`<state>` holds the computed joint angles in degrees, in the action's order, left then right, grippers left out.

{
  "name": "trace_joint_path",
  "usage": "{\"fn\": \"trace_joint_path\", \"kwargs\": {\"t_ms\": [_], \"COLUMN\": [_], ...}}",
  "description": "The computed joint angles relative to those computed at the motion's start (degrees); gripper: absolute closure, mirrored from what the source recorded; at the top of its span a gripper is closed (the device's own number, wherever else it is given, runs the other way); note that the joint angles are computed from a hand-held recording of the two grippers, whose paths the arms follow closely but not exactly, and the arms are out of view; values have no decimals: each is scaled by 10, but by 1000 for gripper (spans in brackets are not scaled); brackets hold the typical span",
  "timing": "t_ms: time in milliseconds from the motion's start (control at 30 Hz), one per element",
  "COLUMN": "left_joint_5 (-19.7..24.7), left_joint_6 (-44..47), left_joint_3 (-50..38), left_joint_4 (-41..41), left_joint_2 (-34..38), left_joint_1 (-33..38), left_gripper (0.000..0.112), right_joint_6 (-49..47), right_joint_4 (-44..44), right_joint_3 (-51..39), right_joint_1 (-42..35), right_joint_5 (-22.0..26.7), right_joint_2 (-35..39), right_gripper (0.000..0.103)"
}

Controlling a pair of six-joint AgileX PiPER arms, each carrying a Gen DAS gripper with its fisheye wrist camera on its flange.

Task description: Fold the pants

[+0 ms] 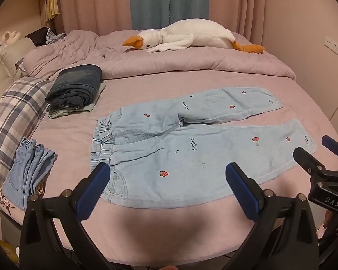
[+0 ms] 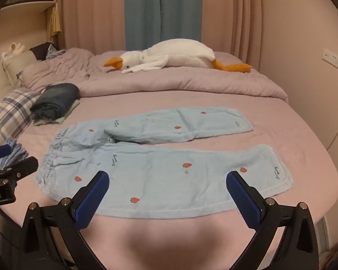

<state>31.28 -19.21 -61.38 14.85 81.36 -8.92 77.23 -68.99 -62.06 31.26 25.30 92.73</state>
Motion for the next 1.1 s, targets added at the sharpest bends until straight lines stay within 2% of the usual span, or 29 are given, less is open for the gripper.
{"fn": "trace_joint_path", "kwargs": {"t_ms": [300,367,467,500,533,1100], "left_joint_5": [-13,11,18,15,-9,-32], "left_joint_6": [-20,3,9,15,-1,7], "left_joint_3": [19,-9,-14,-16,5,15], "left_joint_4": [17,-1,-8,-15,-3,-21], "left_joint_2": [-6,7,7,9,5,8], "left_joint_1": [-6,-2,-1,4,2,7], "left_gripper": [10,10,10,10,10,10], "right_joint_6": [-1,0,-2,-2,-3,0], "right_joint_4": [0,0,2,2,3,2], "right_joint_3": [0,0,-2,-2,-2,-5], "right_joint_1": [4,4,6,6,6,9], "right_joint_5": [2,1,4,3,3,6], "right_joint_2": [-1,-1,2,2,2,7], "right_gripper": [0,0,0,0,0,0]}}
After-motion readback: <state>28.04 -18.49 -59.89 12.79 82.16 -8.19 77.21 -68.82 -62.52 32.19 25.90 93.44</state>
